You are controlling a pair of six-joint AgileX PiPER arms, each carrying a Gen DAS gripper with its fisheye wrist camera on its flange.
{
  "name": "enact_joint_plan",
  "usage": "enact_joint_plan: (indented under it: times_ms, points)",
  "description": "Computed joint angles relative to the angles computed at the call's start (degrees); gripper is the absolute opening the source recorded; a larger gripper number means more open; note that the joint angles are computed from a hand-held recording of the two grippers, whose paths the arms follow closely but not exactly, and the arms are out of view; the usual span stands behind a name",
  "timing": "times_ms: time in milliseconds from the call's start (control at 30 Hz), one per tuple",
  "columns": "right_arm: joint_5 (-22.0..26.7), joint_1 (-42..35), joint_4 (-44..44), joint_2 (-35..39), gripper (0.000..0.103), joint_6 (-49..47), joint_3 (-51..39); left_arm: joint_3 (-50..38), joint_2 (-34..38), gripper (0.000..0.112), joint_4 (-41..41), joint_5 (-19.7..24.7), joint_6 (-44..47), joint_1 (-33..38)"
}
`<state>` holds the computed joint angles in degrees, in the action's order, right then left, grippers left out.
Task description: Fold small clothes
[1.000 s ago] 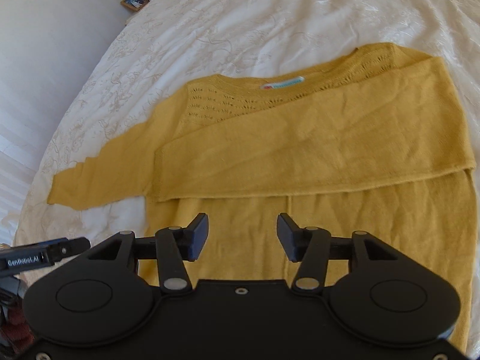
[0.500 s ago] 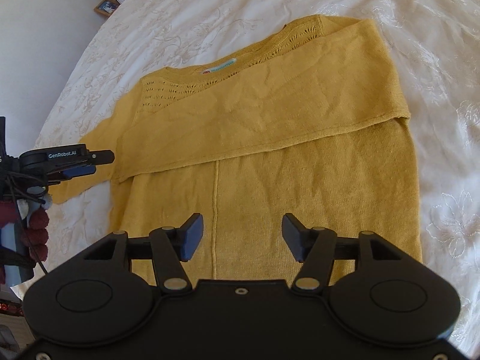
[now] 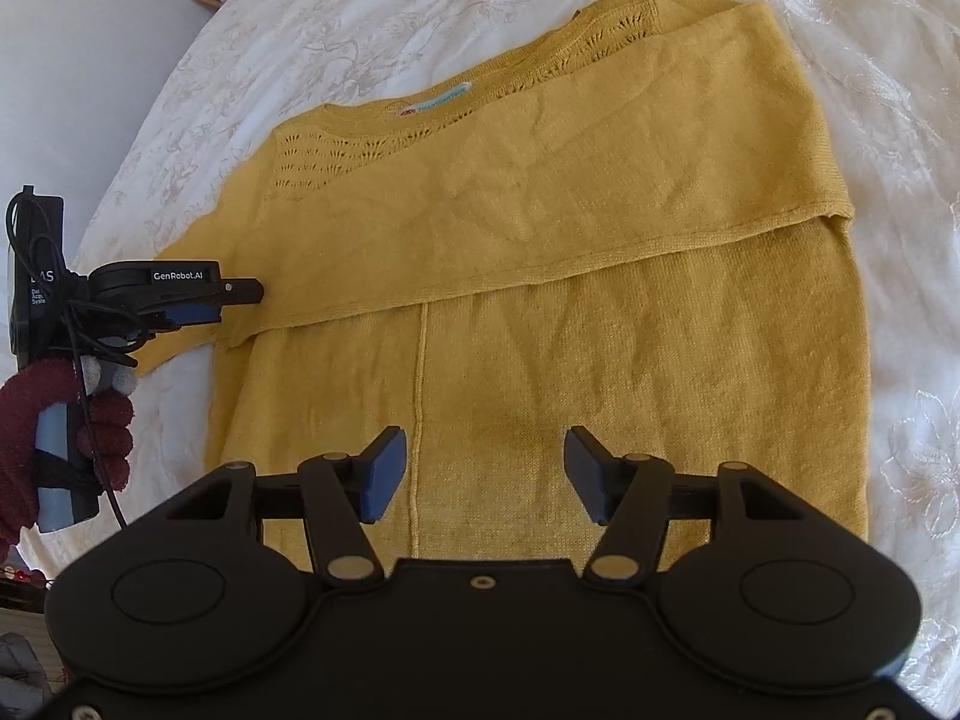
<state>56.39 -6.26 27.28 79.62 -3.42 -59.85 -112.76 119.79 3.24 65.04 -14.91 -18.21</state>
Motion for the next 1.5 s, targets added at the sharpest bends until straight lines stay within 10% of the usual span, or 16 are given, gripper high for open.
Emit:
enact_joint_plan:
  times_ms: [233,433,567,900,967,1033,1200,1500]
  points:
    - [0.3,-2.5,-1.3,-1.6,0.063,-1.0,0.6,-2.7,1.4,0.003,15.0,0.5,-2.5,-3.0]
    - [-2.5,-6.5,-11.2,-4.6,0.063,3.5,1.6,-6.2,2.1,0.006,8.6,4.2,-2.9,0.9]
    - [-3.5,-12.6,-13.4,-3.0,0.063,3.8,1.5,1.9,-3.6,0.026,6.9,1.6,-4.2,0.5]
    - [-4.8,-16.2,-10.8,5.0,0.062,0.5,0.0,20.3,-16.2,0.028,4.6,-0.9,-2.8,-0.7]
    - [-4.5,-15.7,-11.0,5.7,0.052,0.9,-0.6,21.2,-17.0,0.028,4.4,-0.5,-2.4,-0.8]
    - [-3.0,-15.7,-9.6,6.5,0.010,-1.3,-1.9,21.6,-17.3,0.028,3.9,-0.2,-1.9,-0.5]
    - [-0.5,-9.8,-23.0,6.9,0.008,3.3,-5.4,20.9,-16.7,0.029,3.2,0.1,-0.2,-0.8]
    - [-2.5,-12.1,-20.8,6.8,0.007,2.3,-3.1,16.6,-10.9,0.047,-7.7,0.7,3.7,2.3]
